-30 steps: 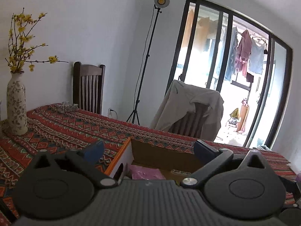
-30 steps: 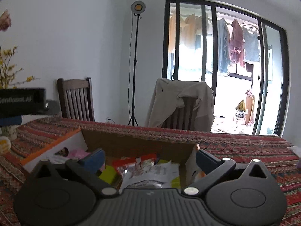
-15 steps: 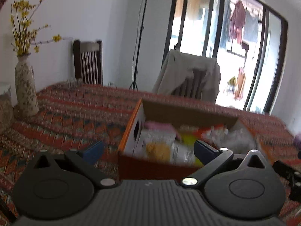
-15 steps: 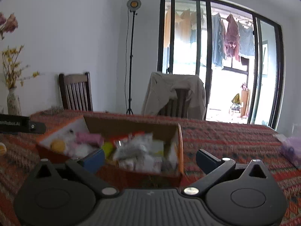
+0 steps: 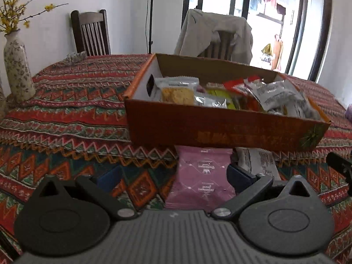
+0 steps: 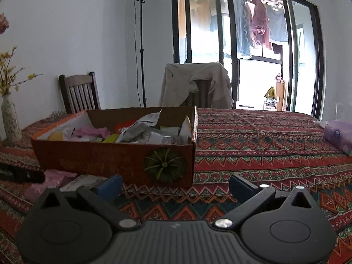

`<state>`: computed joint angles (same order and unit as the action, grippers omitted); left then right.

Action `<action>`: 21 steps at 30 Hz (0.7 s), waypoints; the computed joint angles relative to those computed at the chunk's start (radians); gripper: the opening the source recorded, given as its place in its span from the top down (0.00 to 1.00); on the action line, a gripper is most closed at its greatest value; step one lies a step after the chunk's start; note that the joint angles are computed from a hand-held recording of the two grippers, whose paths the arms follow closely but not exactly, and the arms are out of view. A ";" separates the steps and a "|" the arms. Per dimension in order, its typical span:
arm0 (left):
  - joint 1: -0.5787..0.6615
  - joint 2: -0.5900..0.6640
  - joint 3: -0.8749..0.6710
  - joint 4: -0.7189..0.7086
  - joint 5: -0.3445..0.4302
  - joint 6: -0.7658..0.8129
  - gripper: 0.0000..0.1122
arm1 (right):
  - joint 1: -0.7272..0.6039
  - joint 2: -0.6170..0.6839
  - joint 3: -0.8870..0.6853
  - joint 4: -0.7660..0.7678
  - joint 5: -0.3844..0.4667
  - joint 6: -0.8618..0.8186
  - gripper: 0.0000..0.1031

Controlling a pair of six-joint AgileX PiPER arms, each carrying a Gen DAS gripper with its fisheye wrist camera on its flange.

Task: Organize snacks
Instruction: 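Grasp the second pink packet with the left gripper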

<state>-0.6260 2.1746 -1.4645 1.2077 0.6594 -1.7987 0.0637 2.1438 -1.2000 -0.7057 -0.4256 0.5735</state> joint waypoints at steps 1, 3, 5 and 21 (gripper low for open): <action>0.000 0.010 -0.018 -0.014 0.000 0.018 0.08 | -0.001 0.000 -0.001 0.000 -0.002 0.003 0.00; 0.002 0.031 -0.057 -0.039 -0.001 0.063 0.08 | -0.003 -0.002 -0.005 -0.001 -0.002 0.013 0.00; -0.001 0.060 -0.110 -0.079 0.019 0.131 0.08 | -0.007 -0.006 -0.005 -0.009 -0.001 0.025 0.00; -0.025 0.058 -0.049 0.045 0.003 -0.004 0.44 | -0.006 -0.001 -0.011 0.004 0.001 0.024 0.00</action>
